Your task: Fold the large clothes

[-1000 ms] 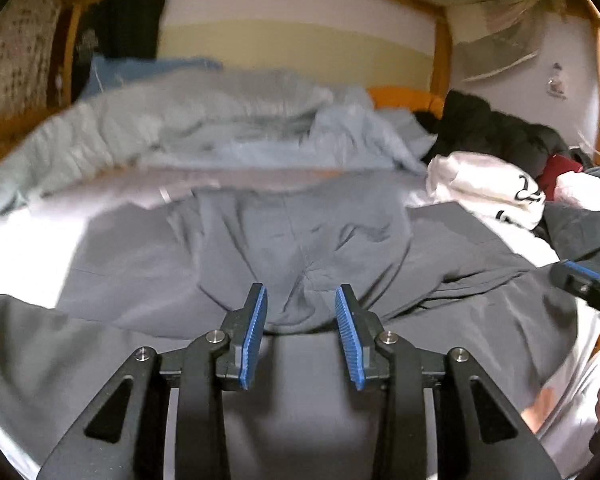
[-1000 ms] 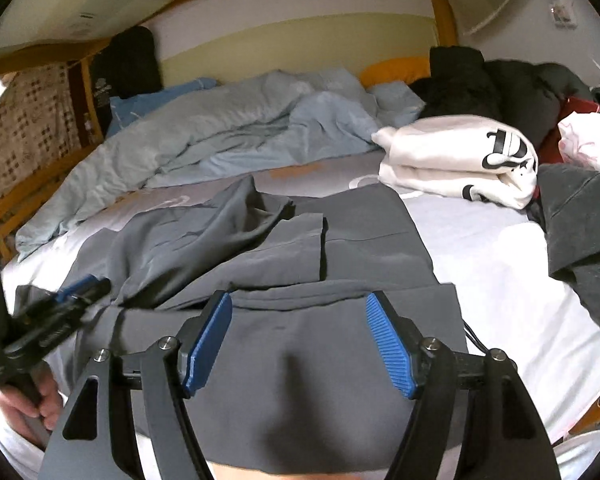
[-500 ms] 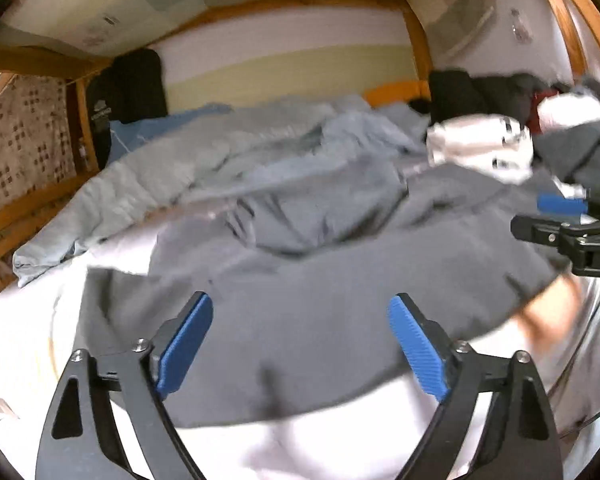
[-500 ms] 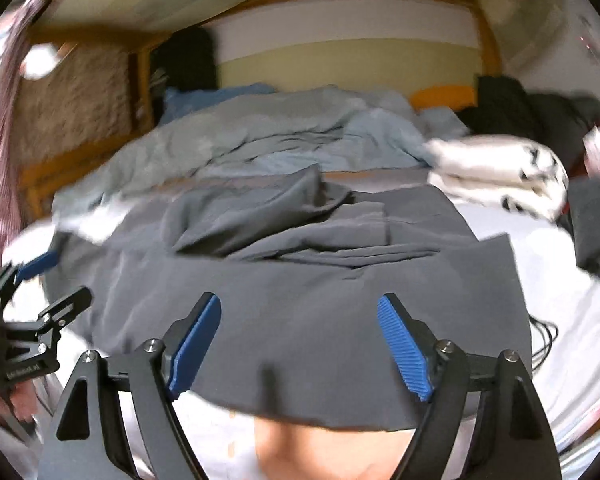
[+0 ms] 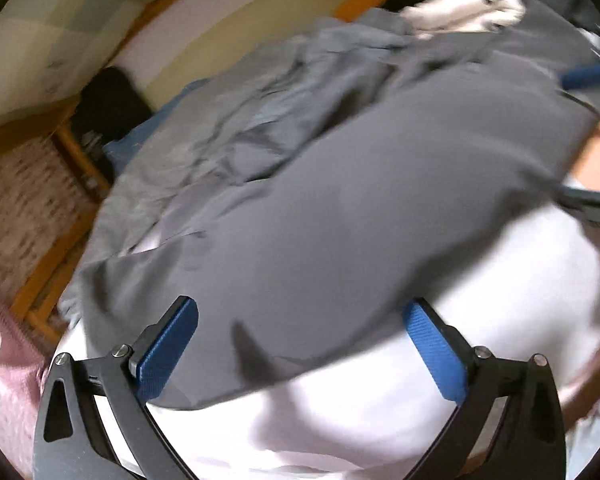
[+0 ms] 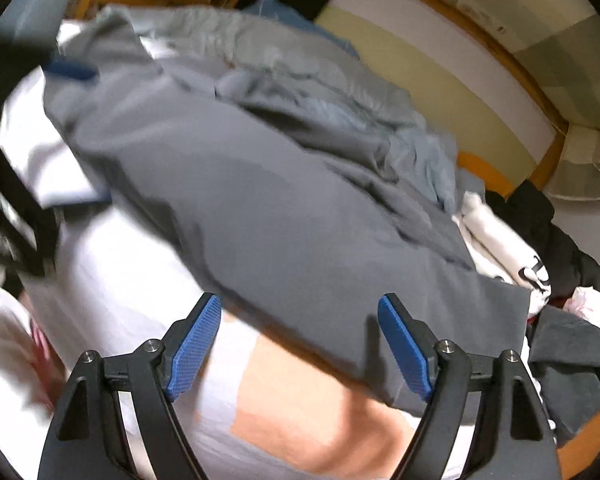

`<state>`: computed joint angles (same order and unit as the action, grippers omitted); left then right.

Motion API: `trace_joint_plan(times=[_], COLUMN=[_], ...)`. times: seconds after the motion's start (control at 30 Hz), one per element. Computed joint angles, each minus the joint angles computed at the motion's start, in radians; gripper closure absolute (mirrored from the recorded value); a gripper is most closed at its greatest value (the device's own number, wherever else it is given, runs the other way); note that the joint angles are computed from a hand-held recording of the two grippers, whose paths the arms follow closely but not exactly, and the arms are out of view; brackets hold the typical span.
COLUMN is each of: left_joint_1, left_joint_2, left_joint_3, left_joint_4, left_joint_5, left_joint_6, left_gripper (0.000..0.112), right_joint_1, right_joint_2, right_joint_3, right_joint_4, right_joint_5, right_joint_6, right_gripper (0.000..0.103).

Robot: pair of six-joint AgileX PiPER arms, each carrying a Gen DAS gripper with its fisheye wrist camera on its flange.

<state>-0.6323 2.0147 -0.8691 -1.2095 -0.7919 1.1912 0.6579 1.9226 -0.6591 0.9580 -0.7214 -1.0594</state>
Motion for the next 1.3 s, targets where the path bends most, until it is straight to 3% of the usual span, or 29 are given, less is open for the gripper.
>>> trace_joint_plan(times=[0.1, 0.17, 0.23, 0.3, 0.33, 0.37, 0.43, 0.47, 0.53, 0.6, 0.63, 0.73, 0.87, 0.97, 1.0, 1.07, 1.13, 1.2, 1.3], left_joint_1=[0.076, 0.139, 0.212, 0.233, 0.226, 0.227, 0.265, 0.289, 0.281, 0.240, 0.221, 0.222, 0.252, 0.300, 0.316, 0.347, 0.365, 0.368, 0.388], left_joint_2=[-0.019, -0.035, -0.066, -0.085, -0.079, -0.061, -0.017, -0.004, -0.007, -0.026, -0.059, -0.196, -0.368, -0.361, -0.345, -0.335, -0.342, -0.337, -0.316], left_joint_3=[-0.020, -0.036, -0.060, -0.048, -0.045, -0.061, -0.108, -0.123, -0.135, -0.096, -0.055, 0.032, 0.103, 0.046, 0.034, 0.017, 0.006, -0.018, -0.116], left_joint_4=[-0.043, -0.078, -0.148, -0.107, -0.091, -0.110, -0.133, -0.116, -0.126, -0.062, -0.038, -0.045, -0.132, -0.292, -0.319, -0.354, -0.351, -0.324, -0.400], left_joint_5=[0.059, 0.142, 0.260, 0.220, 0.160, 0.118, 0.155, 0.190, 0.181, 0.092, 0.063, 0.097, 0.189, 0.284, 0.308, 0.368, 0.406, 0.407, 0.418], left_joint_6=[-0.014, 0.002, 0.068, 0.035, 0.026, 0.054, 0.097, 0.079, 0.100, 0.058, 0.019, 0.012, 0.142, 0.356, 0.388, 0.420, 0.407, 0.358, 0.450], left_gripper=[0.009, 0.009, 0.009, 0.009, 0.012, 0.014, 0.036, 0.039, 0.091, 0.099, 0.101, 0.102, 0.102, 0.099, 0.097, 0.096, 0.094, 0.094, 0.097], right_joint_1=[-0.060, -0.107, -0.125, -0.121, -0.135, -0.154, -0.182, -0.183, -0.179, -0.171, -0.164, -0.114, -0.076, -0.106, -0.124, -0.199, -0.261, -0.284, -0.263], right_joint_2=[-0.023, -0.033, -0.015, 0.003, 0.000, -0.007, 0.007, 0.014, 0.029, -0.013, -0.047, -0.157, -0.331, -0.367, -0.369, -0.378, -0.396, -0.397, -0.378], right_joint_3=[-0.015, -0.031, -0.054, -0.075, -0.076, -0.083, -0.114, -0.125, -0.164, -0.164, -0.143, -0.066, 0.004, -0.020, -0.026, -0.037, -0.052, -0.094, -0.175], right_joint_4=[0.025, 0.060, 0.140, 0.216, 0.208, 0.207, 0.236, 0.247, 0.318, 0.372, 0.355, 0.321, 0.404, 0.551, 0.573, 0.606, 0.635, 0.666, 0.647], right_joint_5=[0.054, 0.082, 0.049, -0.029, -0.031, -0.007, 0.015, 0.003, -0.023, -0.030, -0.040, -0.094, -0.020, 0.083, 0.118, 0.214, 0.280, 0.290, 0.259], right_joint_6=[0.016, 0.005, -0.075, -0.151, -0.151, -0.155, -0.191, -0.199, -0.231, -0.201, -0.162, -0.099, -0.178, -0.400, -0.439, -0.502, -0.550, -0.570, -0.575], right_gripper=[0.022, 0.022, 0.023, 0.038, 0.048, 0.052, 0.053, 0.064, 0.084, 0.091, 0.093, 0.096, 0.096, 0.094, 0.093, 0.078, 0.077, 0.077, 0.089])
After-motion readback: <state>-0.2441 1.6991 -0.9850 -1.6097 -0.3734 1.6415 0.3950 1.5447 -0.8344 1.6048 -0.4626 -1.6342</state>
